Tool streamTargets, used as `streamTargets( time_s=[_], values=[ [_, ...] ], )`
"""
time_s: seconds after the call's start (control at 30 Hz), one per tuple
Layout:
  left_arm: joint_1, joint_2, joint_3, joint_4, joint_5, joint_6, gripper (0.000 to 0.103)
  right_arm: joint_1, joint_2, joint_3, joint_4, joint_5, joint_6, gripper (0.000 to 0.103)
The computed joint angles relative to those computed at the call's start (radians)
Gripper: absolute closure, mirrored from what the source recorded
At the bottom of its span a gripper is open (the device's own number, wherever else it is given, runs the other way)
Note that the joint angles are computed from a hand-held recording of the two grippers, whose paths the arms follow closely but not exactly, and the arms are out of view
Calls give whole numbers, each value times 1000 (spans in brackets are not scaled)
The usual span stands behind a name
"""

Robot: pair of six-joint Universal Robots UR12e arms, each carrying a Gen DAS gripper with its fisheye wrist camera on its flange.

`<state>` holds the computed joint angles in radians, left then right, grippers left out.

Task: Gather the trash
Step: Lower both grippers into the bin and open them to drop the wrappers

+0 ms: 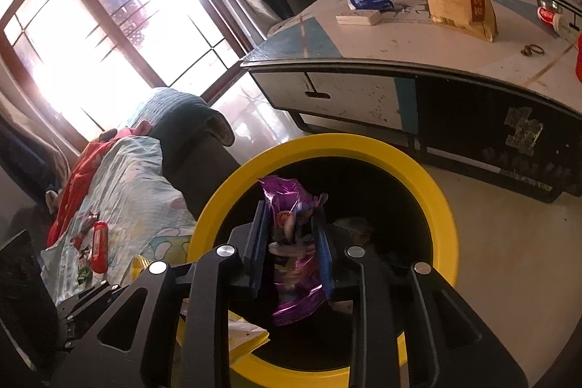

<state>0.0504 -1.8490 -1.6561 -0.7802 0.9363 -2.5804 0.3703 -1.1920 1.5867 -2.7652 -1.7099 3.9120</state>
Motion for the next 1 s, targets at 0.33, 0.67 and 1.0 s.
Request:
streamTargets(
  time_s=[0.33, 0.67, 1.0],
  values=[
    [19, 6, -5, 2, -53, -34, 25, 2, 0, 3, 10, -17, 18, 60],
    [60, 25, -29, 121, -60, -140, 11, 22, -7, -11, -5, -59, -17, 53],
    [117, 49, -60, 316, -21, -261, 11, 59, 2, -55, -11, -88, -93, 48]
  ],
)
